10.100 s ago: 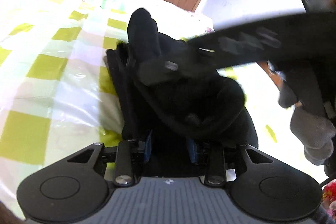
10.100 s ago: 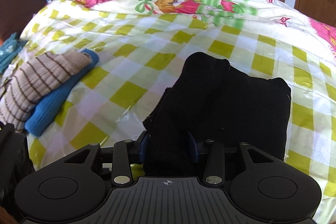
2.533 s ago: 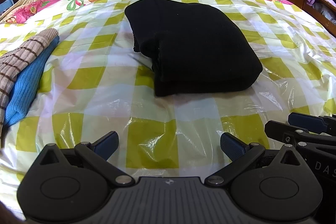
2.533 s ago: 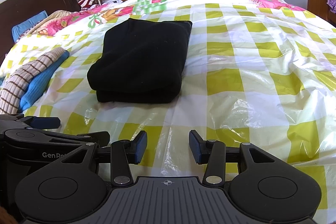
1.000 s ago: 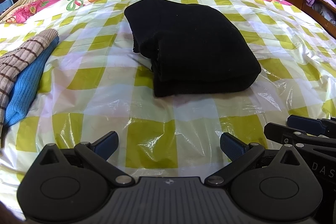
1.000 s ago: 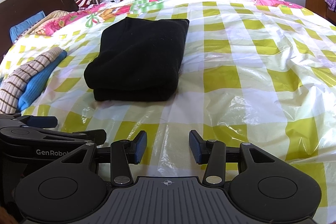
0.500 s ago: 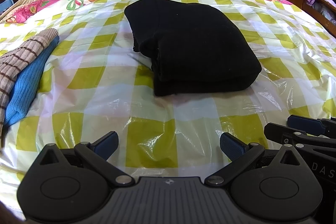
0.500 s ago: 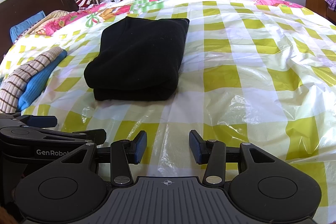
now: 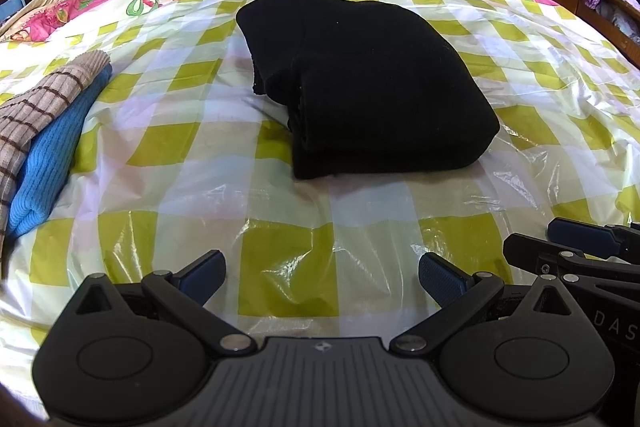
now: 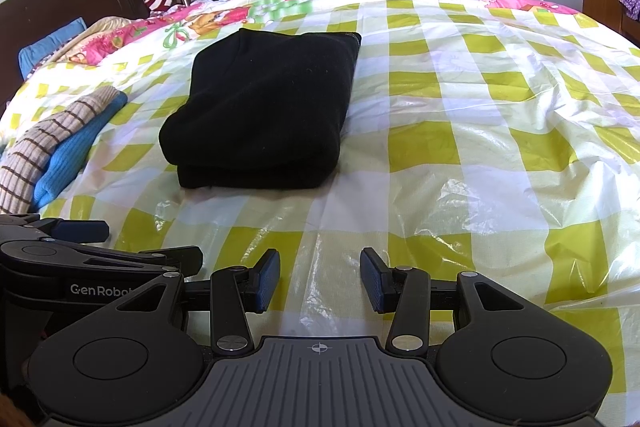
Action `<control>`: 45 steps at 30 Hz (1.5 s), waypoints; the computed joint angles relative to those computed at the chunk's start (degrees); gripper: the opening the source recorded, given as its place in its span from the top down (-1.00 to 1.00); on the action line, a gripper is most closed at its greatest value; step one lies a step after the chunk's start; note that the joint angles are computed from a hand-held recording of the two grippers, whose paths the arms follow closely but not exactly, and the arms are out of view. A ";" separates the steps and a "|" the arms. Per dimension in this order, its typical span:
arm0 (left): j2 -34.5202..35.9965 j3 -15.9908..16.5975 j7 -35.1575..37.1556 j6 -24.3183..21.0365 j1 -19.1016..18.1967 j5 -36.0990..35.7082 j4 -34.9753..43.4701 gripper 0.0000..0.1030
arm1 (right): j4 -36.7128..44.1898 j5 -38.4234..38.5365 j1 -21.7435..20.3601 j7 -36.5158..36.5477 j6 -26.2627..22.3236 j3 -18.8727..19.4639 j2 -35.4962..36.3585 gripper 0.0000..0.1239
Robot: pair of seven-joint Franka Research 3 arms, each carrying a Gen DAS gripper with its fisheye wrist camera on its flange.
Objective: Fold small clothes
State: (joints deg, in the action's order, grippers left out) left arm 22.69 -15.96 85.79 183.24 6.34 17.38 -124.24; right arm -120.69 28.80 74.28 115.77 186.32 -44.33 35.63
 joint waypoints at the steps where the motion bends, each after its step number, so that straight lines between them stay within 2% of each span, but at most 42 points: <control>1: 0.02 0.02 -0.01 -0.06 -0.02 0.02 0.04 -1.00 | 0.01 0.04 0.08 0.02 -0.03 -0.03 0.04 0.29; 45: 0.01 0.73 -0.13 -0.41 -0.78 0.10 0.13 -1.00 | 0.02 0.01 -0.73 -0.30 0.05 0.79 -0.22 0.29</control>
State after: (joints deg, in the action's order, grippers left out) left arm 22.69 -15.23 85.66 182.83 5.56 17.48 -124.11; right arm -120.67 28.81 73.55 115.47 186.37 -43.55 35.42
